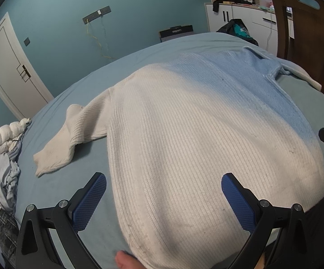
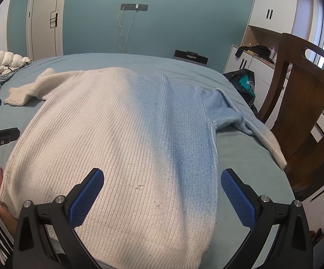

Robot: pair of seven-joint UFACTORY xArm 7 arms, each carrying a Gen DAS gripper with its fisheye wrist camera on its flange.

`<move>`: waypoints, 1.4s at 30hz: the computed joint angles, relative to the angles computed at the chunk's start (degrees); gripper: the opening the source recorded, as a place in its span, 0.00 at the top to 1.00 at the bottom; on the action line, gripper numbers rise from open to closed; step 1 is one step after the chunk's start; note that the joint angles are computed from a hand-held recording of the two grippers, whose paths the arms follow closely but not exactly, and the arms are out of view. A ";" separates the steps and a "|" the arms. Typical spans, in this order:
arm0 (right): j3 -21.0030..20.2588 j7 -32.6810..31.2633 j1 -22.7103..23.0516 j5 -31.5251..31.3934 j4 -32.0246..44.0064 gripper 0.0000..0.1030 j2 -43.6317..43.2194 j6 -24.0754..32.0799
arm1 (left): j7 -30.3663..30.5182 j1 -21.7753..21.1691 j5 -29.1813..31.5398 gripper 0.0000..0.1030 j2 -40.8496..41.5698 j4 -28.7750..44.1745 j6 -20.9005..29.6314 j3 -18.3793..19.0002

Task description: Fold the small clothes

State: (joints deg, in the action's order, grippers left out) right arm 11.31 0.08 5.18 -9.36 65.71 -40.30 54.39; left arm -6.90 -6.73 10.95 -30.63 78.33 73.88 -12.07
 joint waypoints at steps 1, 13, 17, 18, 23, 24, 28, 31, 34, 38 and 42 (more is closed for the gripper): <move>-0.08 -0.11 0.14 0.05 -0.11 0.01 -0.14 -0.23 | -0.19 0.11 -0.03 0.00 0.09 0.15 0.33 0.03; 0.85 -1.54 0.25 -1.34 -0.55 0.01 -0.38 -0.90 | -1.97 0.94 -1.02 0.00 -0.51 2.27 1.82 1.00; 0.36 -1.61 0.49 -0.57 -0.11 0.01 0.06 -0.36 | -1.09 1.30 -1.68 0.00 1.16 4.54 3.91 2.01; 0.30 -1.55 0.55 -0.35 -0.03 0.01 0.18 -0.08 | -0.48 1.62 -0.92 0.00 1.44 5.23 3.61 2.22; -0.36 -1.56 1.05 0.85 0.56 0.01 0.60 1.13 | 4.67 2.82 0.03 0.00 1.75 7.18 -0.57 5.49; -0.52 -1.54 1.16 1.11 0.54 0.01 0.53 1.20 | 5.95 3.74 0.58 0.00 2.22 7.77 -1.42 6.65; -1.02 -1.51 1.53 2.16 0.74 0.01 0.69 1.49 | 8.13 7.59 -0.84 0.00 5.71 10.70 -0.41 11.71; -1.18 -1.52 1.72 2.69 0.99 0.01 1.03 1.87 | 7.22 11.82 -4.20 0.00 10.26 12.97 1.53 17.31; -1.25 -1.27 1.69 2.95 1.02 0.01 1.03 1.87 | 5.93 16.90 -6.49 0.00 16.33 15.28 3.29 22.08; -0.98 -0.70 1.34 2.67 0.99 0.01 1.10 1.46 | 4.38 24.10 -10.90 0.00 26.63 20.34 4.64 26.69; -0.02 -0.28 0.86 1.45 1.30 0.01 1.83 1.13 | 0.98 31.18 -17.58 0.00 38.69 29.96 9.01 28.11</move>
State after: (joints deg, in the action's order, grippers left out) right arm 11.29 -0.20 6.04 -7.92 67.01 -38.47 55.52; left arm -5.91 24.46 -6.62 8.07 108.29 82.90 16.04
